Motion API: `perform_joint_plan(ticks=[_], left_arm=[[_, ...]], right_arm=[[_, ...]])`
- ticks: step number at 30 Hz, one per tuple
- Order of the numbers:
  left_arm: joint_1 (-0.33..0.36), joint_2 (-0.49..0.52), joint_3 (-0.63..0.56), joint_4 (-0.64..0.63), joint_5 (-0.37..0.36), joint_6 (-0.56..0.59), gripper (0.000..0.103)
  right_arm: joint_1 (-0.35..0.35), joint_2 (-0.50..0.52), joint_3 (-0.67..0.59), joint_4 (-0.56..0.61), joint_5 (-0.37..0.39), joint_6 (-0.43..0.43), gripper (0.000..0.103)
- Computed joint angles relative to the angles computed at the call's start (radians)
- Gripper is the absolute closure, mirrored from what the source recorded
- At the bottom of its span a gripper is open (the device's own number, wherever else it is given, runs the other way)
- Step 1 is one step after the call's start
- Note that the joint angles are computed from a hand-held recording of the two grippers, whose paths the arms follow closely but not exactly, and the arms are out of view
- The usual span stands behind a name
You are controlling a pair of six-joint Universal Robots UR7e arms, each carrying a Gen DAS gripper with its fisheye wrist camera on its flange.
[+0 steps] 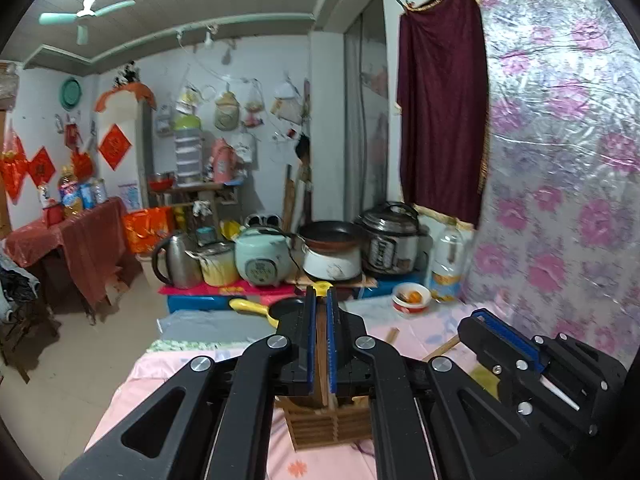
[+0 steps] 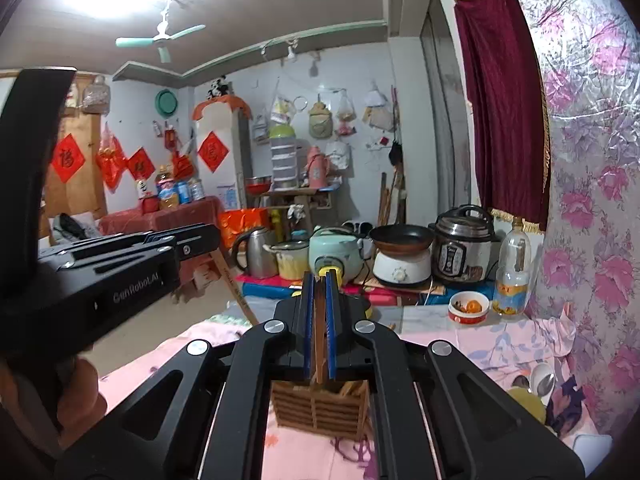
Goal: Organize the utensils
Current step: 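Carry both chopsticks up to the wooden holder while both grippers hold them, then drop both chopsticks into the holder while both grippers open above it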
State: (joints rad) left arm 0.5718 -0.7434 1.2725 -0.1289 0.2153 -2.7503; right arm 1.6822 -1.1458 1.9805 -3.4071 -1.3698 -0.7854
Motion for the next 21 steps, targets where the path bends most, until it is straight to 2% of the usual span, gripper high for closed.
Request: perform_joint_plan(ticks=[1, 3, 6, 9, 11, 13, 15, 17, 19, 21], left_arm=[[0.007, -0.009, 0.021, -0.087, -0.001, 0.072, 0.098], [0.025, -0.011, 0.037, -0.169, 0.010, 0.138, 0.098], [0.055, 0.008, 0.022, -0.159, 0.029, 0.123, 0.098], [0.090, 0.034, -0.019, -0.069, 0.058, 0.028, 0.098], [0.123, 0.064, -0.066, 0.065, 0.091, -0.117, 0.098], [0.153, 0.088, -0.097, 0.188, 0.114, -0.253, 0.093], [0.173, 0.103, -0.116, 0.256, 0.107, -0.341, 0.047], [0.182, 0.098, -0.122, 0.297, 0.109, -0.382, 0.043], [0.179, 0.061, -0.082, 0.283, 0.119, -0.415, 0.034], [0.174, 0.017, -0.027, 0.242, 0.129, -0.430, 0.015]], right_arm=[[0.003, 0.024, -0.018, -0.012, -0.008, 0.007, 0.096], [0.004, 0.053, -0.042, -0.013, -0.017, 0.022, 0.096], [-0.002, 0.101, -0.093, 0.022, -0.036, 0.042, 0.096], [-0.003, 0.155, -0.141, 0.049, -0.092, 0.026, 0.097], [-0.002, 0.186, -0.168, 0.071, -0.131, 0.017, 0.096], [0.000, 0.208, -0.209, 0.164, -0.173, -0.003, 0.096], [-0.005, 0.222, -0.232, 0.193, -0.194, 0.022, 0.090], [-0.014, 0.214, -0.235, 0.199, -0.183, 0.047, 0.086], [-0.021, 0.192, -0.220, 0.184, -0.155, 0.061, 0.083], [-0.025, 0.181, -0.204, 0.152, -0.145, 0.066, 0.070]])
